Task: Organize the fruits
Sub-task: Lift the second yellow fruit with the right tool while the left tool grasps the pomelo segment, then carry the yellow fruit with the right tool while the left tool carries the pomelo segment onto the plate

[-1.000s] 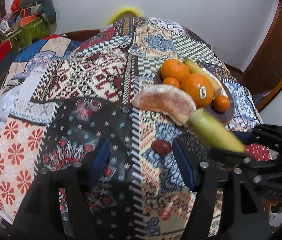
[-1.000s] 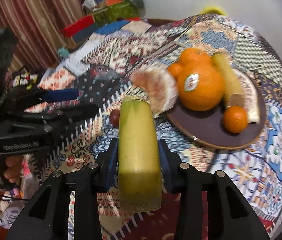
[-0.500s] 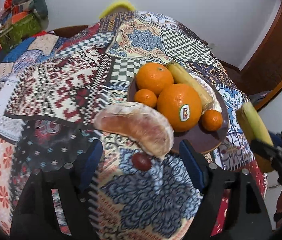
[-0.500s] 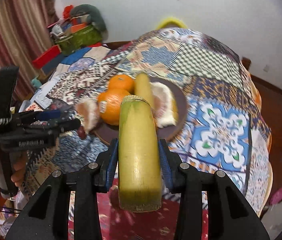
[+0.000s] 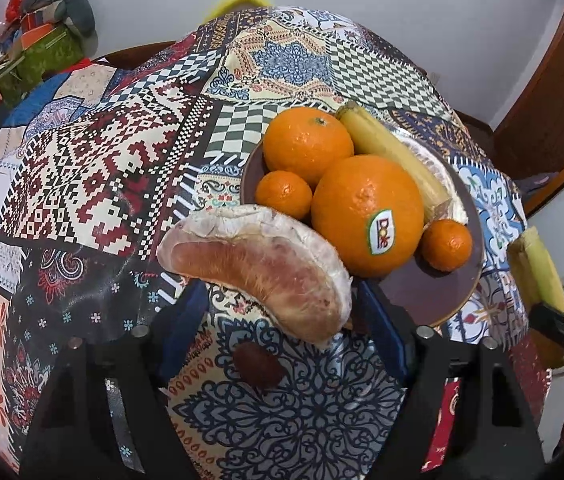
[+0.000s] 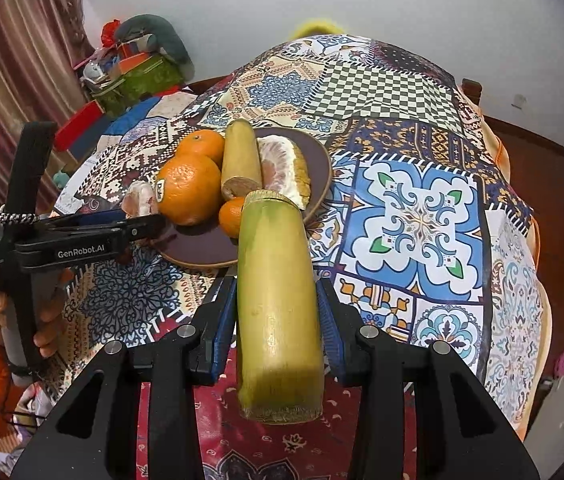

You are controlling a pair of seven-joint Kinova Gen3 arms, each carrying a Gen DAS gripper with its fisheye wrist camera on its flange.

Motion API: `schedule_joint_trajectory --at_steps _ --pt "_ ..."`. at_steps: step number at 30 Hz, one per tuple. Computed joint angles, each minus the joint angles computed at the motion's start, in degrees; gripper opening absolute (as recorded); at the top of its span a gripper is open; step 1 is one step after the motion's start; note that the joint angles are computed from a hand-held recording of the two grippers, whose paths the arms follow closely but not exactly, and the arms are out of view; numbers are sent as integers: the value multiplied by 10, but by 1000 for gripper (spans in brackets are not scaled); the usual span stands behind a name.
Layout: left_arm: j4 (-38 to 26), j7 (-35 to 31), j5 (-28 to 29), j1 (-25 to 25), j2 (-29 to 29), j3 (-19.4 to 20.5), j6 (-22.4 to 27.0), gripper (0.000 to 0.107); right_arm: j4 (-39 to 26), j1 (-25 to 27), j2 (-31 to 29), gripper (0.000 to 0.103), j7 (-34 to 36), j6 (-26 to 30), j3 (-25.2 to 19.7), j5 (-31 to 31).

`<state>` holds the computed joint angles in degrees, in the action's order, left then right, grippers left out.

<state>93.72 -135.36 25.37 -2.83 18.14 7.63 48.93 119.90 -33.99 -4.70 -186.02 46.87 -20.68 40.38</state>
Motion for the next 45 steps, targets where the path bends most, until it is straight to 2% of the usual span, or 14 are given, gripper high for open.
schedule_joint_trajectory --at_steps 3,5,11,14,21,23,25,29,32,36,43,45 --pt "-18 -29 22 -28 12 7 44 58 2 0 -1 36 2 0 1 -2" --pt "-29 -38 32 -41 15 1 77 39 0 0 0 36 3 2 0 -3" --pt "-12 -85 29 -67 -10 -22 76 33 -4 -5 1 36 0 1 -4 3" --pt "-10 -101 21 -79 -18 -35 65 33 -7 -8 4 36 6 1 -4 1" --pt "-34 -107 -3 -85 -6 -37 99 35 -2 -9 4 36 -2 -13 0 1" --pt "-34 -108 7 -85 -5 -33 104 50 0 -8 3 36 -3 -15 1 0" --pt "-37 -105 23 -85 -3 -30 108 60 0 -7 3 36 -3 -15 1 -2" --pt "-45 -76 27 -66 5 -28 88 65 5 -4 -2 36 -7 -17 0 -3" --pt "-59 -37 7 -44 20 -28 73 65 10 0 -5 36 -4 -21 -1 -6" --pt "-86 -3 -10 -34 50 -21 77 65 19 6 -8 36 -7 -33 -1 -8" --pt "-55 -6 -38 -15 48 -6 2 64 26 16 -5 36 -5 -53 3 -9" --pt "-54 -8 -31 -21 51 -2 -1 63 28 18 -5 36 -6 -58 4 -7"
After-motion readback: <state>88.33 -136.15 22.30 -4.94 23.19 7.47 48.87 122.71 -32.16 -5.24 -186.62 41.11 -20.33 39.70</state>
